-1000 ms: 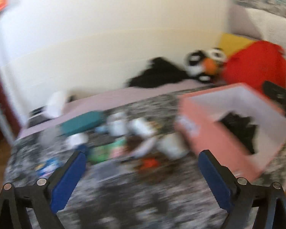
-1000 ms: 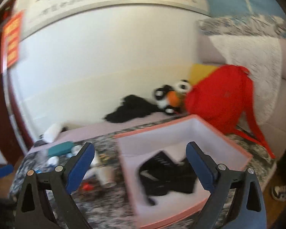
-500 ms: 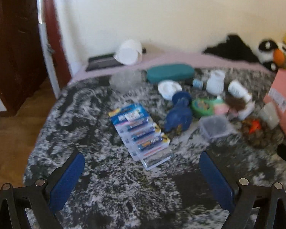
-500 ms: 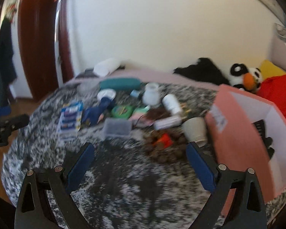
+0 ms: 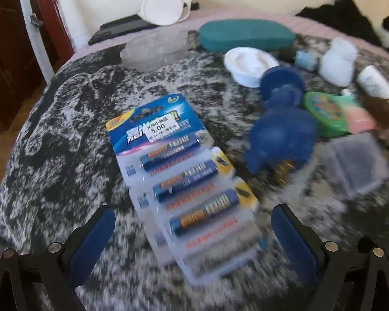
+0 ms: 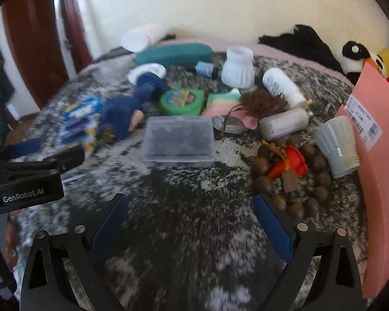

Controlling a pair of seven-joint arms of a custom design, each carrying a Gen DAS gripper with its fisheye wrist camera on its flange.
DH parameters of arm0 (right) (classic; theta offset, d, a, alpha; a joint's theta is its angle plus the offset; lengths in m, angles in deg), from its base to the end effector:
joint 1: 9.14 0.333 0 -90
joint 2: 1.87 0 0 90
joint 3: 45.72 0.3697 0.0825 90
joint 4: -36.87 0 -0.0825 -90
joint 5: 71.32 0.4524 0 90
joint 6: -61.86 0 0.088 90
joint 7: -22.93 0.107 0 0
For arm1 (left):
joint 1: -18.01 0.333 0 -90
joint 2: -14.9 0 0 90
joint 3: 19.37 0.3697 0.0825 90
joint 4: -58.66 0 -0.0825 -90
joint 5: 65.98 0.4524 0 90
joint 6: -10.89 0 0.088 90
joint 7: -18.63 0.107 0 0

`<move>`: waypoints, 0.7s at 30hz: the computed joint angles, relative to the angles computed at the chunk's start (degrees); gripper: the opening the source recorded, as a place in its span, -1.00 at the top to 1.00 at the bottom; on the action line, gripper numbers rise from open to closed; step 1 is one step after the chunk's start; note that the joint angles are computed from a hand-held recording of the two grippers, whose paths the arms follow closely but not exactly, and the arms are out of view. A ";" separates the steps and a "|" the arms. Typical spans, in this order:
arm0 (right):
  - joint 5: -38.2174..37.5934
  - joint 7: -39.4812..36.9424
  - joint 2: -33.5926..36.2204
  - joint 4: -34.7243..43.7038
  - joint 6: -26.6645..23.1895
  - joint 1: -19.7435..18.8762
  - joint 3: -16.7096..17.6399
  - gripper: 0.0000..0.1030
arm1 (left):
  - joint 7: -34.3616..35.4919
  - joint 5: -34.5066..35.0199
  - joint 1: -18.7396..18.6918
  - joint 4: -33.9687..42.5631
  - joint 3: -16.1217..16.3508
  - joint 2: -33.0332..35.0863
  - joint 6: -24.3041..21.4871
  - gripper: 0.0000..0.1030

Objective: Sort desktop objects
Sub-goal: 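Grasp the blue battery pack with the left tool while the right tool grasps the clear case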

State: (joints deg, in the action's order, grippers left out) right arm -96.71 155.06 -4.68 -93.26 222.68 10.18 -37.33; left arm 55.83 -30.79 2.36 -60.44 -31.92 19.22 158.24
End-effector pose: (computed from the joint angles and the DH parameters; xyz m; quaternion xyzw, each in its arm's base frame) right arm 0.5246 0.2996 0.4528 -0.7136 0.6283 -0.1793 0.2528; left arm 0.5740 -0.3158 0.4518 -0.6709 0.6839 -0.1834 0.2200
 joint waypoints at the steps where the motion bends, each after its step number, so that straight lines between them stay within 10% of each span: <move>1: -0.01 0.09 1.00 0.75 -0.29 -0.08 -0.06 -0.92 | 0.05 -0.08 0.08 0.86 0.11 1.08 -0.41 -0.94; 11: -7.47 6.64 8.77 7.65 2.07 3.19 -4.82 -0.96 | 1.75 -2.75 1.19 2.52 1.66 4.60 4.12 -1.00; 13: -8.24 6.54 9.18 7.91 2.58 3.95 -5.73 -0.84 | 2.69 -4.66 1.41 2.32 1.41 4.25 3.89 -0.91; 14: -8.78 6.20 8.99 7.78 3.04 4.23 -6.08 -0.39 | 2.90 -5.35 1.46 2.17 1.35 4.02 3.77 -0.87; 21: -4.64 0.72 7.42 6.64 2.64 4.38 -5.38 -0.41 | 3.76 -9.76 1.81 -1.48 0.59 0.15 3.66 -0.62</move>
State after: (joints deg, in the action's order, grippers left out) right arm -101.36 155.78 2.74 -86.63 225.32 14.56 -42.72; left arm 59.58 -40.55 4.17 -61.92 -31.32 19.37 161.91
